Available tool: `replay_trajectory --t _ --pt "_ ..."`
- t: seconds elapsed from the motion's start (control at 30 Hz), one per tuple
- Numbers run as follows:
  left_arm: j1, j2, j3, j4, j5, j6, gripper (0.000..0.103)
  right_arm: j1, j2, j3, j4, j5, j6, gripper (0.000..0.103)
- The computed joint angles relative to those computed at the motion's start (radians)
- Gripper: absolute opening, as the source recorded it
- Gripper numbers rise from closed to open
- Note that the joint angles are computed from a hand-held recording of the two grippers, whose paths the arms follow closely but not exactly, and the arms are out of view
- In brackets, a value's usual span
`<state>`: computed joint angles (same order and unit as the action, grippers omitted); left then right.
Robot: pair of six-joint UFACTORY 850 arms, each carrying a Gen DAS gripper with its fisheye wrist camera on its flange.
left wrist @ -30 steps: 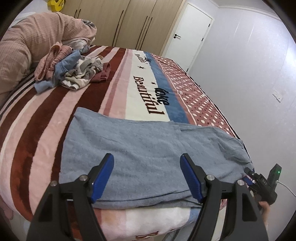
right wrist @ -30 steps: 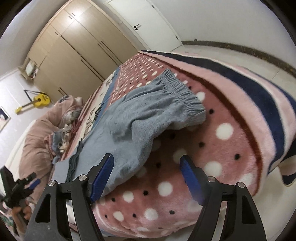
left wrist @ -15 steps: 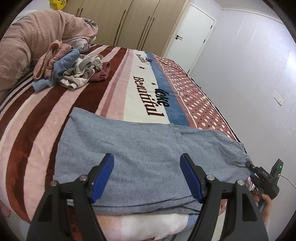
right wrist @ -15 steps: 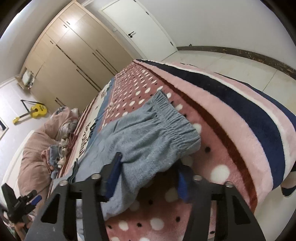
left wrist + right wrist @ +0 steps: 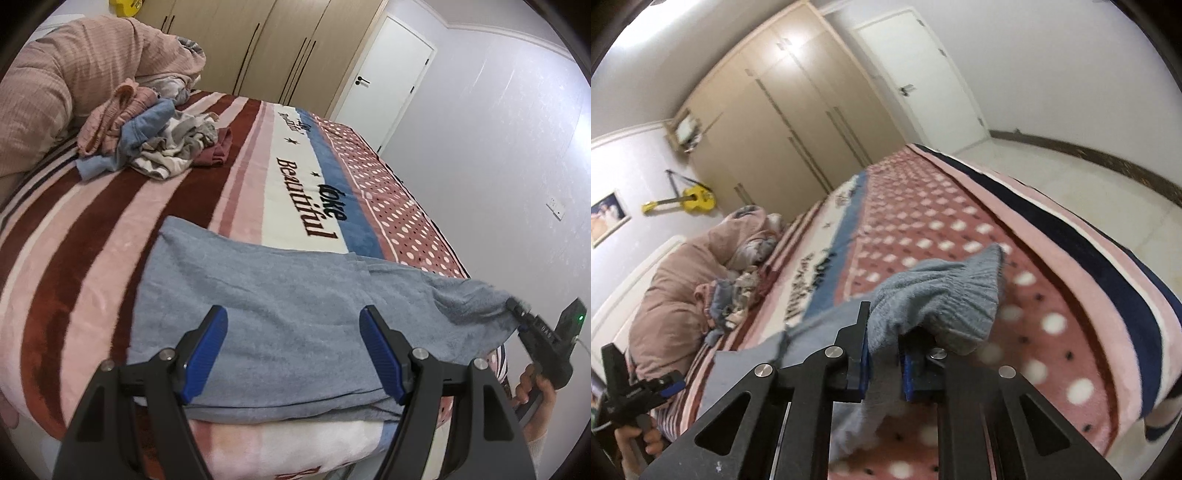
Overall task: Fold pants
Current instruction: 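Grasp the elastic cuff with the right tool and lift it, then fold the cuff over onto the pants and open the right tool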
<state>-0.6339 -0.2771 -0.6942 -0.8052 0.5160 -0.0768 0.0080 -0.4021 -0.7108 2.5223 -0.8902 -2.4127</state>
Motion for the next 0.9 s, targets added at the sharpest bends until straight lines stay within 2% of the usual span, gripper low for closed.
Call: replay_trajectory --t 0.17,0.47,0.7,0.9 --pt "0.01 0.052 0.07 0.063 0.04 -0.069 0.07 0.092 0.034 0.002 0.042 -0.005 -0.051 0.008" --pt "0.064 0.136 0.212 0.156 0.108 -0.165 0.07 0.311 0.028 -0.079 0.109 0.087 -0.138 0.007" --pt "0.144 0.186 0.304 0.321 0.159 -0.292 0.07 0.494 -0.046 -0.219 0.138 0.218 -0.232 0.006" --pt "0.189 0.197 0.343 0.401 0.186 -0.352 0.07 0.623 -0.155 -0.356 0.059 0.451 -0.311 0.007"
